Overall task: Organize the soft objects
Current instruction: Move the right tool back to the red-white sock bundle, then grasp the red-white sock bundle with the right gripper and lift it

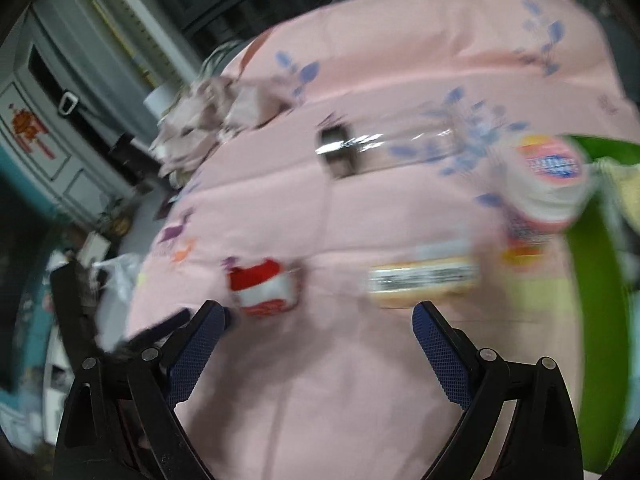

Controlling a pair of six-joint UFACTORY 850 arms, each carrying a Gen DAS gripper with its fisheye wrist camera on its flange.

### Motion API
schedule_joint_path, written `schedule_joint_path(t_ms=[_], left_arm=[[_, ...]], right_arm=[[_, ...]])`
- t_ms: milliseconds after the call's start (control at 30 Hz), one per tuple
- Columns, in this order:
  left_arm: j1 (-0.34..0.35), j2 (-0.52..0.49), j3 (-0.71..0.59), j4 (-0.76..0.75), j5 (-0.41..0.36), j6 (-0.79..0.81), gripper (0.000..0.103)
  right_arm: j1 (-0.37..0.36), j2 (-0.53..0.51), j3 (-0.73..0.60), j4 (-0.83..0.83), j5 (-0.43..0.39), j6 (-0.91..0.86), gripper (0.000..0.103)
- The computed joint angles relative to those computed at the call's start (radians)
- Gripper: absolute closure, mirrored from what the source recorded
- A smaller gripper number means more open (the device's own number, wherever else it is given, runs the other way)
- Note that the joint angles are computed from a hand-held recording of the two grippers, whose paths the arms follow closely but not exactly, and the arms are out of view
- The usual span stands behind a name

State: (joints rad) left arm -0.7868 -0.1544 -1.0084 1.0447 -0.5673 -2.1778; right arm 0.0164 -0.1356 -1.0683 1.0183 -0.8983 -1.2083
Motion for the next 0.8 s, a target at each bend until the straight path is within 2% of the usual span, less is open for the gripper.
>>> schedule_joint_path(t_ms=[100, 233, 333, 400, 500, 567, 667, 800], left_arm=[[0.010, -0.005, -0.003, -0.024, 0.019, 0.023, 0.006], [0.019, -0.017, -0.013, -0.062, 0.007, 0.055, 0.008], [0.031, -0.021, -0.010, -0.083, 0.030, 0.071, 0.014], [0.038, -0.024, -0.010, -0.094, 0.037, 0.075, 0.021], [0.056, -0.022, -0.001, -0.136, 0.077, 0.089, 0.029], [0.072, -0.015, 0.016, -0.144, 0.136, 0.070, 0.035], [0.071, -0.017, 0.014, -0.134, 0.119, 0.048, 0.042], [0.071, -0.013, 0.019, -0.127, 0.124, 0.031, 0.043]], right_arm=[[0.039, -0.034, -0.028, -0.017, -0.030, 0.031, 0.009], [0.108, -0.078, -0.069, -0.068, 0.019, 0.107, 0.016], [0.156, -0.117, -0.104, -0.133, 0.053, 0.159, 0.025], [0.176, -0.141, -0.121, -0.163, 0.062, 0.180, 0.025], [0.196, -0.165, -0.139, -0.193, 0.084, 0.208, 0.029], [0.212, -0.157, -0.130, -0.198, 0.138, 0.192, 0.030], [0.213, -0.165, -0.139, -0.186, 0.123, 0.181, 0.030], [0.211, -0.159, -0.140, -0.167, 0.122, 0.171, 0.030]])
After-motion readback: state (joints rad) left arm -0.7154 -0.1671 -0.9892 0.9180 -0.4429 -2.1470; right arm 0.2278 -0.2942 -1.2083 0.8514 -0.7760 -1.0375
